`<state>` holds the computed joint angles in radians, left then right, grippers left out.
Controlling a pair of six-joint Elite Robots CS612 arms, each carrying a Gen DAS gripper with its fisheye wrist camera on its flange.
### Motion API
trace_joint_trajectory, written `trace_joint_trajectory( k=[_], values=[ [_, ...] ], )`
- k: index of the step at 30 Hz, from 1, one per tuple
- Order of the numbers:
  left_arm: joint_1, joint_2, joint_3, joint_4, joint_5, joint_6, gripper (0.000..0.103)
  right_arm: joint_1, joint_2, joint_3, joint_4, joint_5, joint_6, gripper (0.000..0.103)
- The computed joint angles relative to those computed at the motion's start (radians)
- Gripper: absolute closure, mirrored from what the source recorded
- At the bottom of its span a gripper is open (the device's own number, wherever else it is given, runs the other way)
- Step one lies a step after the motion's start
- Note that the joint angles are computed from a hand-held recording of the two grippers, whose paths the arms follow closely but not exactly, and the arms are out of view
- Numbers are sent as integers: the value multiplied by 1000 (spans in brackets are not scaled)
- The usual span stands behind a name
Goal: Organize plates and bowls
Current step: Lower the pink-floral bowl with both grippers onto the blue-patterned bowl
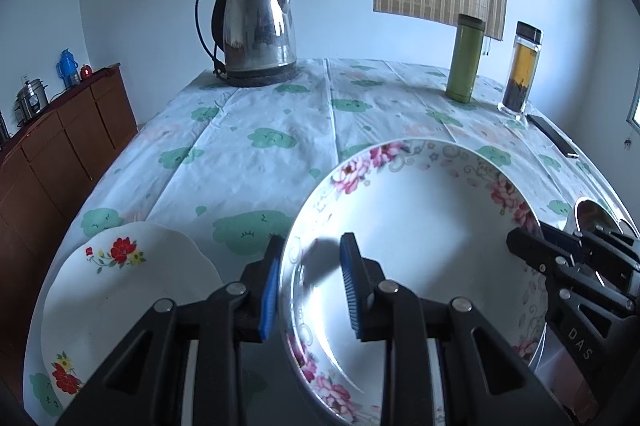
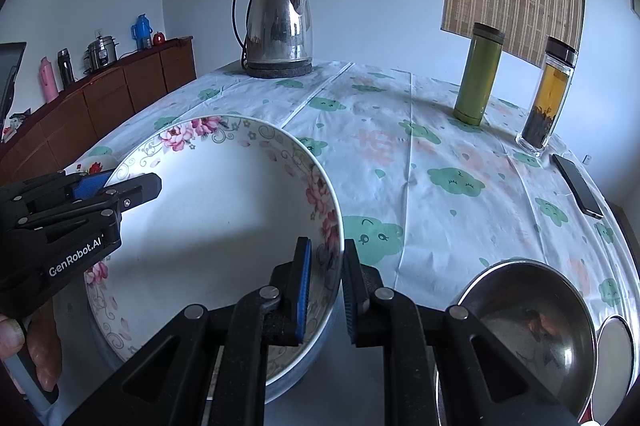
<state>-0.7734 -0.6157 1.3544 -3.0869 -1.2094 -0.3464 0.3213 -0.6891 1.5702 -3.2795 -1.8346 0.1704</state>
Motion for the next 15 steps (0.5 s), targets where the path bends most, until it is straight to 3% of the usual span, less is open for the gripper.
trace_joint_trajectory(
  k=[15],
  values=[
    [-3, 4, -9, 40, 2, 15, 76, 4, -2, 0, 25, -19, -12, 87]
  ],
)
